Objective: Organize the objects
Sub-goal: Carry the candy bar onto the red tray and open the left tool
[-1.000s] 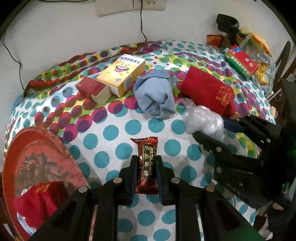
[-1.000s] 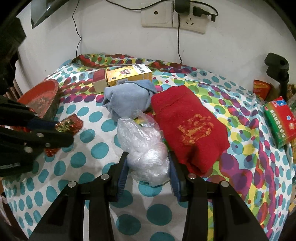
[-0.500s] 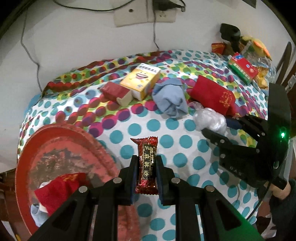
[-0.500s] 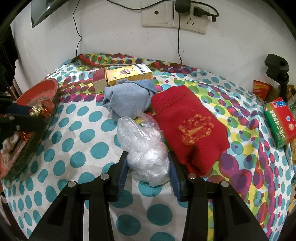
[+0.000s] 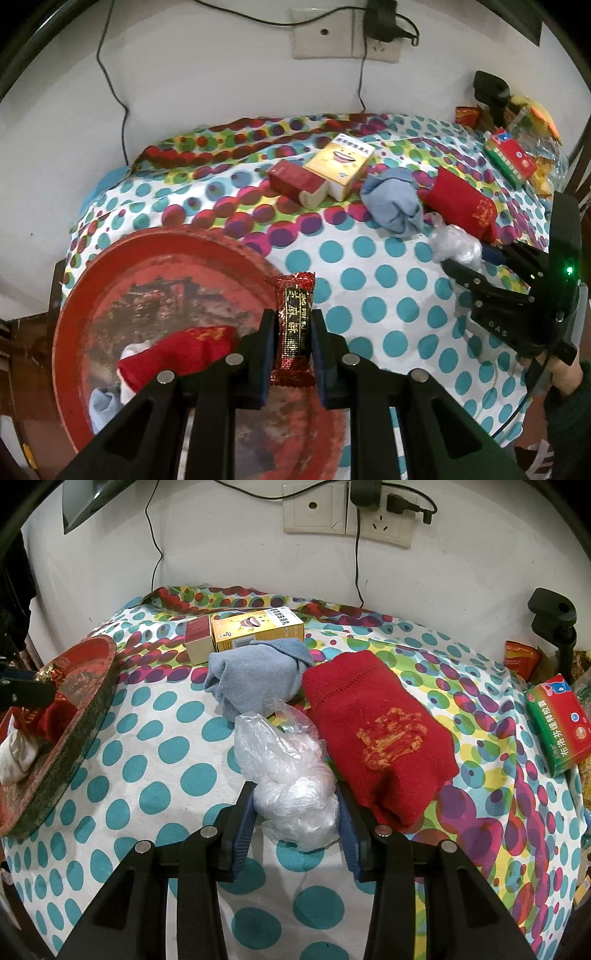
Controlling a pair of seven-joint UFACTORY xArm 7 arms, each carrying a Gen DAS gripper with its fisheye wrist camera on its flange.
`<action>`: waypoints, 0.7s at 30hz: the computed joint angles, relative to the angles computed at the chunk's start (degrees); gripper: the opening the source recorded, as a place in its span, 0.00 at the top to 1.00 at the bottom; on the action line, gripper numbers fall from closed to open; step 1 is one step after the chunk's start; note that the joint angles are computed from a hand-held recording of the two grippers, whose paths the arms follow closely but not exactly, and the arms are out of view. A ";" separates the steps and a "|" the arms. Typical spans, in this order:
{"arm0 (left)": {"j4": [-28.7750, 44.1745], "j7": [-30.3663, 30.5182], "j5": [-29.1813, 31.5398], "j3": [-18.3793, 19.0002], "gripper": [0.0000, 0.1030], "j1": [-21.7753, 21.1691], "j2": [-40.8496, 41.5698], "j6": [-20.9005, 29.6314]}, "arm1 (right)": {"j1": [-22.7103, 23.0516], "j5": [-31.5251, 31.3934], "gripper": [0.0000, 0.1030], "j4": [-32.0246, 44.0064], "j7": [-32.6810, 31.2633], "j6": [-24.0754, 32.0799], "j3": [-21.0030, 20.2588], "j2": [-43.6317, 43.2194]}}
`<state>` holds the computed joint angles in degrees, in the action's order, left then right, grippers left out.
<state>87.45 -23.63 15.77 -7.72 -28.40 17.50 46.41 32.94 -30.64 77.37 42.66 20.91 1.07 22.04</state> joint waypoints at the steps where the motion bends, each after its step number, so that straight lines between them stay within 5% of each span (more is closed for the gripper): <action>1: -0.61 -0.42 0.25 0.27 0.82 0.11 -0.57 -0.06 | 0.00 0.00 0.62 0.00 0.00 0.00 0.00 0.00; 21: -7.94 -2.92 1.22 2.63 0.82 8.86 -7.37 0.27 | 0.14 -0.24 0.62 -0.03 0.25 0.00 -0.10 0.02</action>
<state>79.52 -26.55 16.99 -5.10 -19.54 10.12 46.67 33.09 -30.88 77.34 42.91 20.91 0.97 22.07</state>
